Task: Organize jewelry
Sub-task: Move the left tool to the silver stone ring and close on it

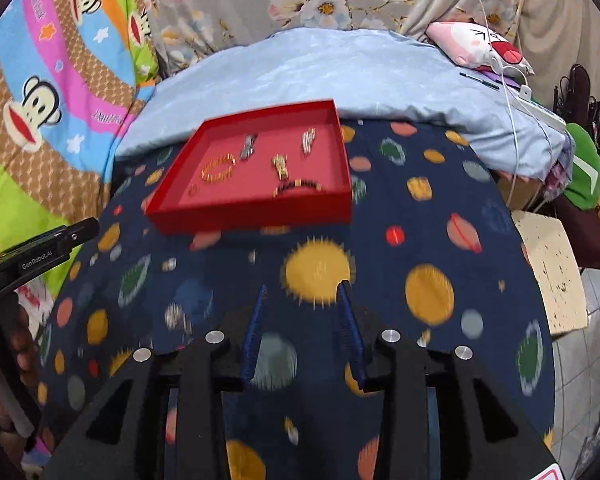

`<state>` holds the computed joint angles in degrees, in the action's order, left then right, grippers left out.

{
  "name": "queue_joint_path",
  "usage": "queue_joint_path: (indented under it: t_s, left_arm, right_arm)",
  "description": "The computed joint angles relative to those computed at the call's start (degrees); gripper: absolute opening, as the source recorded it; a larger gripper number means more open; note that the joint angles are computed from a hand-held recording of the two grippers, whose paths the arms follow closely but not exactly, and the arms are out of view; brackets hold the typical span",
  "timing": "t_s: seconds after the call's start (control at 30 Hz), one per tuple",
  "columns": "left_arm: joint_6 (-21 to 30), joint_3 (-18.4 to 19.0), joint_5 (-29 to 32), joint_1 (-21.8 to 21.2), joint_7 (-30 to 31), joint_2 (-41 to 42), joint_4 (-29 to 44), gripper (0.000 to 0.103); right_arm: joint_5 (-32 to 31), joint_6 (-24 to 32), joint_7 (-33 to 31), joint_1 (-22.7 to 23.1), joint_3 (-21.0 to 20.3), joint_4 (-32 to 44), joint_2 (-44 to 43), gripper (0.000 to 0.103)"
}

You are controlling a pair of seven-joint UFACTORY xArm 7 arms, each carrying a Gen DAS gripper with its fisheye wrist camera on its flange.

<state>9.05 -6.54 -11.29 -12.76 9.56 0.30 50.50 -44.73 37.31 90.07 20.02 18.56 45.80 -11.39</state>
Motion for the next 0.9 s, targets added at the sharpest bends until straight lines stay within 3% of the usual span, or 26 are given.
queue_joint_path:
  t_s: [0.17, 0.37, 0.6, 0.73, 0.77, 0.9]
  left_arm:
    - [2.31, 1.97, -6.13, -1.05, 5.23, -6.47, -8.87, 0.064]
    - [2.95, 2.72, -8.86, -3.47, 6.42, -8.47, -13.63, 0.064]
    - [-0.15, -0.08, -2.47, -3.63, -0.62, -5.91, -14.29, 0.064]
    - [0.53, -0.12, -3.32, -4.68, -0.30, -3.13, -12.38, 0.064]
    - [0.38, -0.49, -1.42, -4.33, -2.03, -2.45, -12.16, 0.062]
    - [0.12, -0.96, 2.10, -3.75, -4.60, -1.55, -12.17, 0.036]
  right_arm:
    - [3.37, 1.09, 1.75, 2.67, 2.04, -2.71, -1.51, 0.036]
    - [4.29, 0.34, 4.32, 4.44, 3.50, -3.47, -0.42, 0.036]
    - [3.28, 0.61, 4.83, 6.41, 3.31, -1.89, 1.45, 0.036]
    - [3.61, 0.55, 4.54, 7.08, 2.69, -1.62, 1.97, 0.036]
    - [3.69, 0.50, 4.59, 7.20, 2.61, -1.63, 2.07, 0.036]
    - [4.07, -0.12, 4.61, 7.52, 2.21, -1.62, 2.66, 0.036]
